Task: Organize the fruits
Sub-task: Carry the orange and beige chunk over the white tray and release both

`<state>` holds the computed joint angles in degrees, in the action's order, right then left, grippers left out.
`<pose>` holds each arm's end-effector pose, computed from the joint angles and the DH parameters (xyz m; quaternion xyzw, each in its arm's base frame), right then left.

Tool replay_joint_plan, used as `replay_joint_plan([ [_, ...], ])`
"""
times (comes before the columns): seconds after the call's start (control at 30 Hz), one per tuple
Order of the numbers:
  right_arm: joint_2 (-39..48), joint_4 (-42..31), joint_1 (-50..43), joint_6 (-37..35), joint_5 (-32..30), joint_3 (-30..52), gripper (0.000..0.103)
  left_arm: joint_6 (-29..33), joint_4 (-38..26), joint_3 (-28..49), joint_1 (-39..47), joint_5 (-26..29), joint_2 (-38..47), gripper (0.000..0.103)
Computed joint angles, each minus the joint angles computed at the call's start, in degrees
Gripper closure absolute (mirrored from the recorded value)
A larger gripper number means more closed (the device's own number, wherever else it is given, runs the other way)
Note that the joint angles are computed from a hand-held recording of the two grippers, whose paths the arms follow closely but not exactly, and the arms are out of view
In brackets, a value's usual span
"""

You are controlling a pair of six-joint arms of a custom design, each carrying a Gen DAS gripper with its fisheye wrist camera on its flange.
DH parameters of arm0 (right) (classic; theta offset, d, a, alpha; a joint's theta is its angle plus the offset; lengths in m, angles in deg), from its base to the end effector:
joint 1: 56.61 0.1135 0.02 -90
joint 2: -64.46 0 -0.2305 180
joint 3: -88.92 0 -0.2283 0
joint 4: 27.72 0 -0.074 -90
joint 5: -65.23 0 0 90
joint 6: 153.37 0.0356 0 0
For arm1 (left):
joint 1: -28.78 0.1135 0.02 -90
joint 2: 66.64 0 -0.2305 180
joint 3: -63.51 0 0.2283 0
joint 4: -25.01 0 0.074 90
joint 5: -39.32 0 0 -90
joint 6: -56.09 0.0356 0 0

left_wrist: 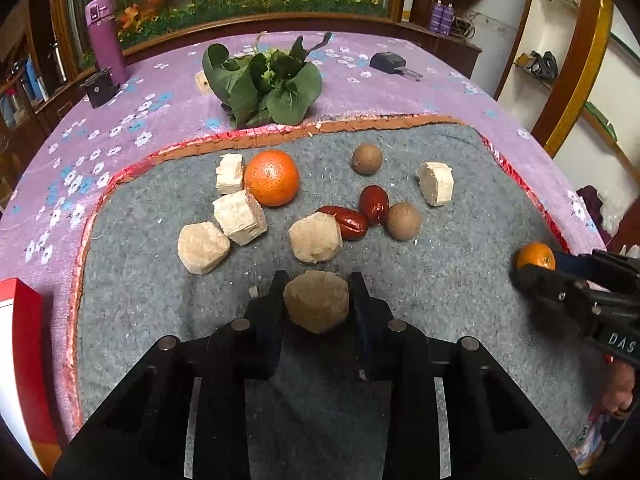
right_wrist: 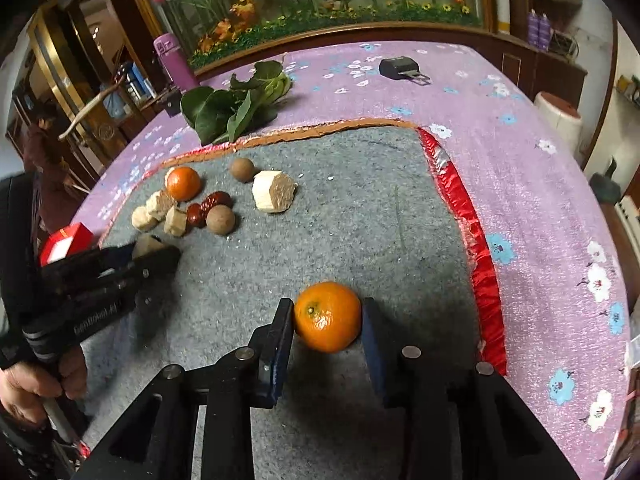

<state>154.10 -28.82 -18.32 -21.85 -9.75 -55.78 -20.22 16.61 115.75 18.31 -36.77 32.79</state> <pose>0.1730 0.1248 0.0692 0.0655 0.9452 0.0932 0.3060 0.2681 -0.0583 0.0838 0.2335 0.9197 -0.1074 0.2967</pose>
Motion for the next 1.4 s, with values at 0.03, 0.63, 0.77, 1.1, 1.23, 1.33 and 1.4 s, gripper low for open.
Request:
replay_joint_plan([
  [0.03, -0.02, -0.05, 0.15, 0.66, 0.13, -0.06, 0.071, -0.12, -0.13, 0.11, 0.48, 0.67, 0.08, 0.075],
  [0.63, 19.44, 3.85, 13.17, -4.28, -10.82, 30.72, 0.072, 22.16, -18.04, -14.30, 49.43, 18.02, -35.72, 0.075],
  [0.77, 29.42, -1.15, 18.79, -8.08, -8.50, 47.58, 0.072, 23.82, -9.95, -12.96, 59.11, 16.49, -28.51, 0.075],
  [1.1, 50.54, -18.50, 25.42, -13.06, -8.95, 81.78, 0.072, 21.45, 5.97, -7.00, 65.25, 10.72, -9.12, 0.075],
  [1.23, 55.13, -23.08, 25.72, -13.13, -9.70, 88.52, 0.071, 22.41, 6.57, -6.35, 66.68, 10.74, -7.16, 0.075],
  [1.33, 56.89, -25.25, 26.64, -13.58, -8.12, 91.55, 0.071, 22.15, 8.28, -7.15, 66.24, 9.15, -6.99, 0.074],
  [1.4, 56.65, -24.20, 26.78, -13.82, -8.03, 90.89, 0.068, 21.76, 8.96, -7.50, 65.80, 7.86, -7.21, 0.074],
])
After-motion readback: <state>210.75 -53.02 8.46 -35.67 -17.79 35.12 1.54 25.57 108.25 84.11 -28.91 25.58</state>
